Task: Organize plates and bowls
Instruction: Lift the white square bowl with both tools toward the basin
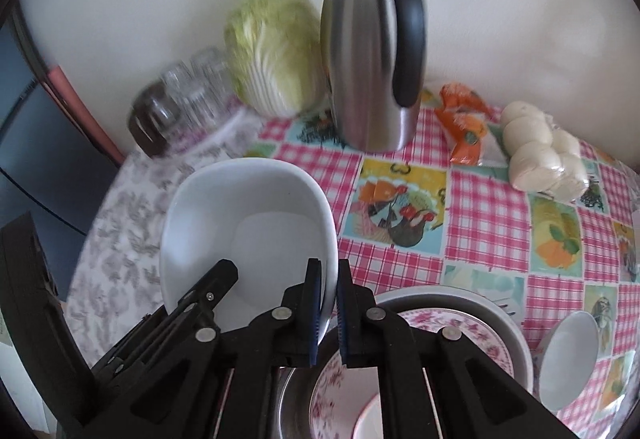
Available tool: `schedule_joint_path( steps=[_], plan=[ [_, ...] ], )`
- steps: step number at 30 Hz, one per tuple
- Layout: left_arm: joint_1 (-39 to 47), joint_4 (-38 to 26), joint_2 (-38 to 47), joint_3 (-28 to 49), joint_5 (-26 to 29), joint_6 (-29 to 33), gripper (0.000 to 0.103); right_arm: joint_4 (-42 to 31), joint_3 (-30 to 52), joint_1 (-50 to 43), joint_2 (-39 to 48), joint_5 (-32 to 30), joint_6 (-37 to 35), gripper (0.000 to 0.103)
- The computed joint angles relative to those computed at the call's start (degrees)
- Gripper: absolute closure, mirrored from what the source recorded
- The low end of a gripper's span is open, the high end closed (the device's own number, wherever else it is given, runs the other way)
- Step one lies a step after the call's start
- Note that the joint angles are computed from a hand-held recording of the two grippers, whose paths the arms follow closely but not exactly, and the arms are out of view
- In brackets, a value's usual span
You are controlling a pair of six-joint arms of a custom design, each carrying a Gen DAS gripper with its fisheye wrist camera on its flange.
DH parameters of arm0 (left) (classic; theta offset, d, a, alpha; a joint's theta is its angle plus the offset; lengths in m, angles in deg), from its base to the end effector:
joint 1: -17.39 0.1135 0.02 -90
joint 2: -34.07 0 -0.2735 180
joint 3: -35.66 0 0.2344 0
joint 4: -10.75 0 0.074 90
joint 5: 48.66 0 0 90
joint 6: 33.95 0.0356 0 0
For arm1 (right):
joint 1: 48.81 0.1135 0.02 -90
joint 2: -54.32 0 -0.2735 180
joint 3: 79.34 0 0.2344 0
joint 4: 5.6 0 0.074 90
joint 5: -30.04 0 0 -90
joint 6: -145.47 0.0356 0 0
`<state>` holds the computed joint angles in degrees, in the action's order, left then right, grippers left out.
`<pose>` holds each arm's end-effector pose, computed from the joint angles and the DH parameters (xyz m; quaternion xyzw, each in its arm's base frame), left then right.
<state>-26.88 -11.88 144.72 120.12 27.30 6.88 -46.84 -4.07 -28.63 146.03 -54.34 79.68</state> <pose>0.2912 -0.2718 0.1843 -0.0827 0.9264 -0.1757 0.3226 0.2936 0.1042 0.2281 0.0474 0.9583 0.0614 0.2752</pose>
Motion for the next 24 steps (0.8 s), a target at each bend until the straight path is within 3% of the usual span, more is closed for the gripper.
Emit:
schedule_joint_path(
  steps=[5,10,17,24],
  plan=[
    [-6.88,-5.41,-3.58,1.98,-8.70,1.49,0.088,-0.83,-4.88,-1.98,-10.13,-1.37,2.30,0.095],
    [-10.33,-4.55,-5.45,1.50,-9.59,1.89,0.088,-3.19,-9.31,-4.11,-20.66,-1.87,2.18,0.095],
    [-17.37,-9.36,-5.03,5.92,-15.40,2.73,0.088,-3.89,-17.63,-10.22,-34.36,-7.57,3.30,0.095],
    [-21.74,-12.07,-1.81,9.82,-17.21,3.47,0.088,-6.34,-22.85,-18.32,-44.32,-12.70,1.88,0.095]
  ],
)
